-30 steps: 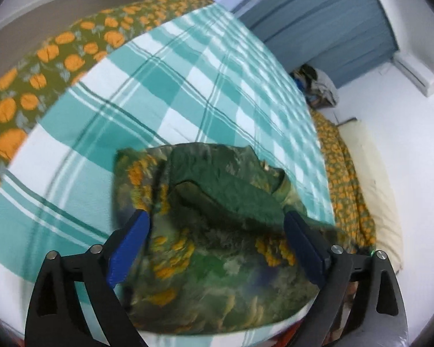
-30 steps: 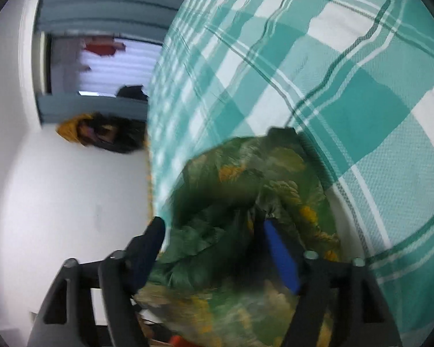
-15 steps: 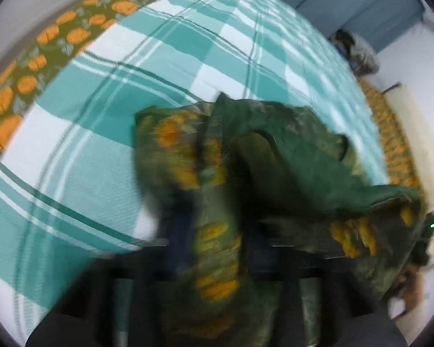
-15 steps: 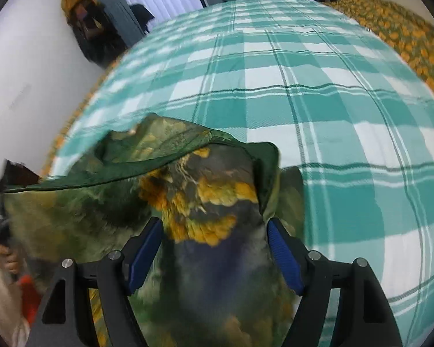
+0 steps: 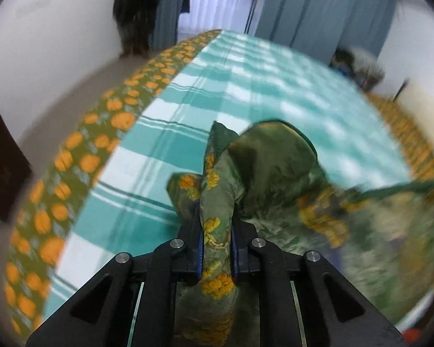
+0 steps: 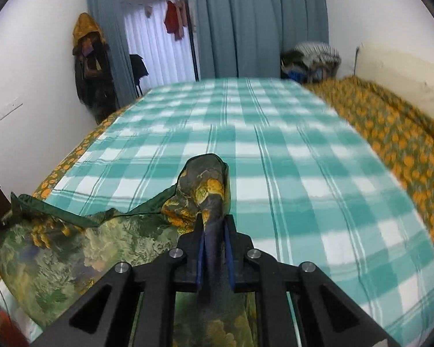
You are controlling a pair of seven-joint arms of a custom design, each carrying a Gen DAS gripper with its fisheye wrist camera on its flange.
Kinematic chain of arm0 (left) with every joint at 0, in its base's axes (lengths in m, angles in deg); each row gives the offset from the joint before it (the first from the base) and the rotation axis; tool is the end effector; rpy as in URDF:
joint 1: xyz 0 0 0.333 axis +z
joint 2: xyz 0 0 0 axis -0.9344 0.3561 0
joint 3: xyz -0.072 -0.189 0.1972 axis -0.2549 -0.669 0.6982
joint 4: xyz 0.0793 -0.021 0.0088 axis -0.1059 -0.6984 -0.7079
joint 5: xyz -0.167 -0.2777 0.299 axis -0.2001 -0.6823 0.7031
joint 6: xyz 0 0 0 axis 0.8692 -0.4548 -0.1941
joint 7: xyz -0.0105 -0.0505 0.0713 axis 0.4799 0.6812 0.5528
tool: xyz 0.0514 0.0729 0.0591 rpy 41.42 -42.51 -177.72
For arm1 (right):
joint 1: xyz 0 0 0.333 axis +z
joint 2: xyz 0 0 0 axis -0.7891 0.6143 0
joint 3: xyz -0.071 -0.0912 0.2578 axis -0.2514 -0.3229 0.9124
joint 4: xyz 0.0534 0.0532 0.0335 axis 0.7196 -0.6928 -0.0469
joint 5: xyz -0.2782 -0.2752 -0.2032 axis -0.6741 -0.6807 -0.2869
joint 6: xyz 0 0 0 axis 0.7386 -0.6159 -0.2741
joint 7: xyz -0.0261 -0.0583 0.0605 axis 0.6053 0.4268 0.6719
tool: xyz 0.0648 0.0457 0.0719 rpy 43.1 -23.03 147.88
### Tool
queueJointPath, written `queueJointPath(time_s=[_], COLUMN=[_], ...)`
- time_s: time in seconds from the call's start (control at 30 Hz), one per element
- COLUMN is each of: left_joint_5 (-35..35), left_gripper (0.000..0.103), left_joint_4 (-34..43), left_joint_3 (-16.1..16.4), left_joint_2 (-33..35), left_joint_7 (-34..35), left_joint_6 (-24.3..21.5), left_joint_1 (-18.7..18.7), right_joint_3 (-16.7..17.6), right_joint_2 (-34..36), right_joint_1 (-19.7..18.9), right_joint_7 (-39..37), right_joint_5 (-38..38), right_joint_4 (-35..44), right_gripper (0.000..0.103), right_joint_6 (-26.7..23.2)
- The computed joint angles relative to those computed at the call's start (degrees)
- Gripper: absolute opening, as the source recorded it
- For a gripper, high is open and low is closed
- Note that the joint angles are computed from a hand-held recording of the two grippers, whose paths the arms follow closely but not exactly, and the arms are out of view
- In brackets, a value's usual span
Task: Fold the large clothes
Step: 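Lift the hem with both tools and fold it over toward the collar, then open both tools and release the folded jacket onto the bed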
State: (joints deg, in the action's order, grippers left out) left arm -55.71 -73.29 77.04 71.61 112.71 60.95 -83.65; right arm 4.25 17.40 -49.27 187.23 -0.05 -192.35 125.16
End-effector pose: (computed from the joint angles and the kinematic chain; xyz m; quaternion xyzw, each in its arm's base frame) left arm 0.7357 -0.2392 0.5105 -0.6741 0.6559 -0.2739 0.2010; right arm 0.6276 0.0109 0.6027 -0.5960 0.6820 -0.3190 0.2791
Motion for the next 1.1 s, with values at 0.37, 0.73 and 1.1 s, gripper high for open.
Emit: queueJointPath(time_s=[0.37,0.73,1.1], left_joint_5=[-5.28,-10.62,-0.31], left_gripper=[0.057,0.081,0.087], left_joint_4=[-14.11,-20.81,7.58], left_joint_3=[-1.28,-3.32,3.48], left_joint_2=[-3.27,-11.94,10.45], left_joint_7=[1.53,11.43,7.51], left_joint_6=[7.94,11.45,10.56], left_joint_1=[2.6,4.95,-3.6], right_joint_3=[-0.53,-2.05,-2.4], right_joint_2=[4.86,-0.48,1.9], right_joint_1=[-0.98,-1.57,2.42], right_joint_7=[6.43,-5.18,-9.67], right_joint_5=[-4.18,17.46,17.32], right_joint_4=[-11.4,-13.2,-9.85], right_gripper=[0.012,0.042,0.048], right_joint_6=[2.26,2.95,3.46])
